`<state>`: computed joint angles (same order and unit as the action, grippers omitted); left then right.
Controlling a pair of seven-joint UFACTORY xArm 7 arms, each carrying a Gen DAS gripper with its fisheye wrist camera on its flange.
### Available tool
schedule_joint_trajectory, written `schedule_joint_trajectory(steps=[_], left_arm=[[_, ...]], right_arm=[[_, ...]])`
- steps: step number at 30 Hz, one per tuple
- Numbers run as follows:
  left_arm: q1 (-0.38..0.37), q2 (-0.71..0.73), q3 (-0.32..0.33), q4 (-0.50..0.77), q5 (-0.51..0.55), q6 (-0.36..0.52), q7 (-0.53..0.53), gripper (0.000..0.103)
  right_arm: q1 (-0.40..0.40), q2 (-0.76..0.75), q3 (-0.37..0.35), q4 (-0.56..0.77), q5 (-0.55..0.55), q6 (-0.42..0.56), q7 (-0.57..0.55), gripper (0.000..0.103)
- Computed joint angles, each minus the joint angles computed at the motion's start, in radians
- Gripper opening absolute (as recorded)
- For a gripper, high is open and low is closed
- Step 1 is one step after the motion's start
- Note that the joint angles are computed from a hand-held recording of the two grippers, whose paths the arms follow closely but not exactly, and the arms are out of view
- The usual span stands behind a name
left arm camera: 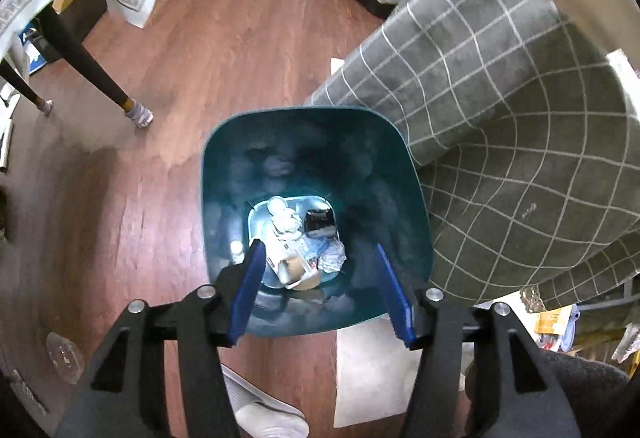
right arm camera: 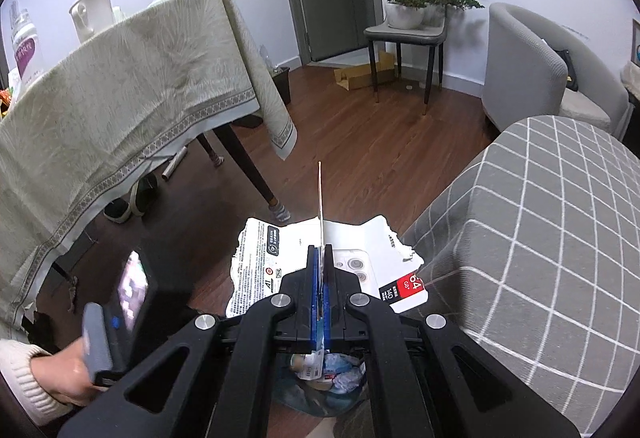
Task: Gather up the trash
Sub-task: 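Lower the white paper packaging into the bin and open the right gripper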
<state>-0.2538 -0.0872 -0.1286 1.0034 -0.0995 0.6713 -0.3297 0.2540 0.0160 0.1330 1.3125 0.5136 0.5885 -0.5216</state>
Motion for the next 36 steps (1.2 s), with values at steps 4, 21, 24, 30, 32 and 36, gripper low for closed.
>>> schedule_joint_trajectory(steps=[4, 21, 24, 30, 32, 36], left_arm=[[0.011, -0.054, 0.009, -0.03, 0.012, -0.04, -0.002, 0.067], [0.113, -0.232, -0.044, -0.088, 0.256, -0.156, -0.196, 0.069], [0.11, -0.251, -0.033, -0.096, 0.254, -0.183, -0.197, 0.068], [0.141, -0.284, -0.061, -0.085, 0.313, -0.226, -0.222, 0.061], [0.153, -0.29, -0.075, -0.072, 0.336, -0.222, -0.237, 0.056], [0.141, -0.307, -0.064, -0.061, 0.331, -0.245, -0.217, 0.055]], right_arm=[[0.008, 0.013, 0.007, 0.002, -0.038, -0.003, 0.024, 0.002], [0.028, 0.111, 0.031, 0.043, -0.176, 0.067, 0.141, 0.002], [0.036, 0.137, 0.034, 0.051, -0.218, 0.088, 0.168, 0.002], [0.045, 0.189, 0.038, 0.064, -0.275, 0.139, 0.201, 0.002], [0.05, 0.203, 0.036, 0.063, -0.301, 0.155, 0.213, 0.002], [0.061, 0.223, 0.032, 0.055, -0.357, 0.174, 0.239, 0.002]])
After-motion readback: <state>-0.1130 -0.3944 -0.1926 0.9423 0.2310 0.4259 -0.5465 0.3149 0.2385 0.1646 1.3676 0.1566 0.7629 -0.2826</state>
